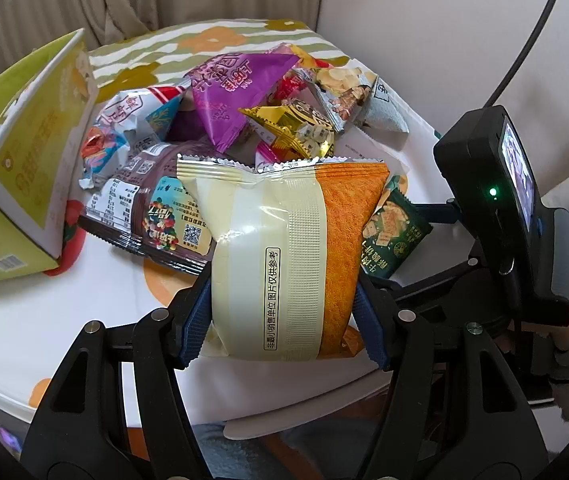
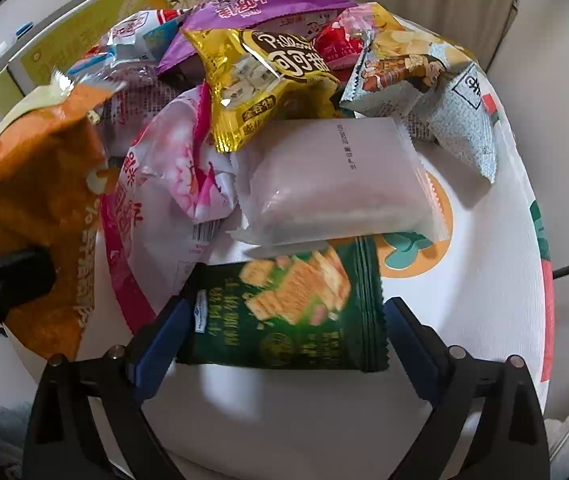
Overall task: Organize snacks
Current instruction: 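Lift both held bags and carry them over the lime-green box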
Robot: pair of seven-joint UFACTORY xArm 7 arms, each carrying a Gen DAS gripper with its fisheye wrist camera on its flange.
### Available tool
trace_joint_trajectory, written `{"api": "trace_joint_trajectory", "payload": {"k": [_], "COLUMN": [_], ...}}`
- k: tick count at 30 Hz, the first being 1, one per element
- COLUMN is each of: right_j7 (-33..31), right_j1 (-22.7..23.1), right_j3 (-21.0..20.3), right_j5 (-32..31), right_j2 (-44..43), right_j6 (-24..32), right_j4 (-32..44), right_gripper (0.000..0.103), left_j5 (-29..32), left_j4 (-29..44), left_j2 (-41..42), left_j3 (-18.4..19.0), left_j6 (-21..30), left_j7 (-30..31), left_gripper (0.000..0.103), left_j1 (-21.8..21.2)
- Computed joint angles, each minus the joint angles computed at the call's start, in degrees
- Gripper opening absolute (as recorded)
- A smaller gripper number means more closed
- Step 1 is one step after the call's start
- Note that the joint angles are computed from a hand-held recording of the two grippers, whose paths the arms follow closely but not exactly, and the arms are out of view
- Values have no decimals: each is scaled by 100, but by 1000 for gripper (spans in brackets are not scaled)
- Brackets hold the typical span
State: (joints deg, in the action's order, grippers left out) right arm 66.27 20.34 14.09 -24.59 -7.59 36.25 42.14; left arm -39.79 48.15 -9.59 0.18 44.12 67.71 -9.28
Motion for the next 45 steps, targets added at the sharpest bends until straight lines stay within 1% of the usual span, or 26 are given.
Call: {"api": "trace_joint_trajectory", "payload": {"k": [2, 4, 5, 6, 7, 8, 9, 10, 11, 13, 16, 21, 26, 30, 33, 35, 38, 42, 45], "right_j7": [76, 290, 329, 315, 357, 481, 528, 613, 670, 660, 693, 968, 1026, 1063, 953, 748, 654, 650, 632], "right_j1": [-8, -12, 5, 27, 43, 73, 85, 80, 86, 103, 4, -134, -286, -333, -360, -385, -499, -567, -450], "right_j3": [16, 90, 119, 136, 158, 198, 192, 196, 209, 185, 112, 286, 379, 474, 540, 468, 522, 546, 438], "right_j5": [-62, -274, -339, -370, -408, -461, -465, -518, -543, -406, -264, -264, -243, -227, -253, -228, -400, -799, -1041], "right_j2": [-26, -66, -70, -72, -60, -71, -91, -116, -153, -224, -358, -685, -891, -1093, -1135, -1190, -1040, -494, 6], "right_j6": [-29, -68, -78, -52, -27, -77, -151, -222, -253, -356, -705, -631, -593, -330, -2, 98, 280, 407, 400], "right_j4": [-42, -64, -41, -13, 16, 7, -24, -47, -76, -151, -366, -491, -476, -309, 48, 206, 703, 1594, 2267], "right_gripper": [92, 70, 64, 61, 54, 51, 43, 21, 15, 15, 14, 9, 9, 9, 9, 9, 9, 9, 9], "left_j5": [11, 18, 22, 25, 31, 32, 27, 19, 11, 15, 12, -13, -59, -143, -226, -284, -383, -476, -431], "left_j4": [-2, -3, 2, 12, 24, 31, 31, 35, 43, 68, 85, 134, 258, 445, 780, 1007, 1493, 2390, 3174], "left_j2": [2, 8, 15, 24, 37, 42, 41, 45, 53, 77, 72, 31, 1, -61, -14, 41, 209, 703, 1211], "left_j3": [-7, -7, -6, -4, -4, -3, -5, -5, -5, -5, -9, 5, 42, 91, 156, 183, 235, 295, 270], "left_j6": [-3, -20, -18, -8, -1, 6, 3, 0, -3, 14, 30, 82, 272, 448, 653, 738, 819, 967, 1056], "left_j7": [-25, -18, -20, -25, -31, -32, -23, -5, 10, 12, 22, 22, -18, -45, -99, -104, -104, -184, -321], "left_gripper": [60, 60, 60, 60, 60, 60, 60, 60, 60, 60, 60, 60, 60, 60, 60, 60, 60, 60, 60], "left_j1": [-1, 0, 1, 5, 8, 12, 14, 14, 14, 23, 35, 43, 65, 102, 154, 205, 324, 601, 893]}}
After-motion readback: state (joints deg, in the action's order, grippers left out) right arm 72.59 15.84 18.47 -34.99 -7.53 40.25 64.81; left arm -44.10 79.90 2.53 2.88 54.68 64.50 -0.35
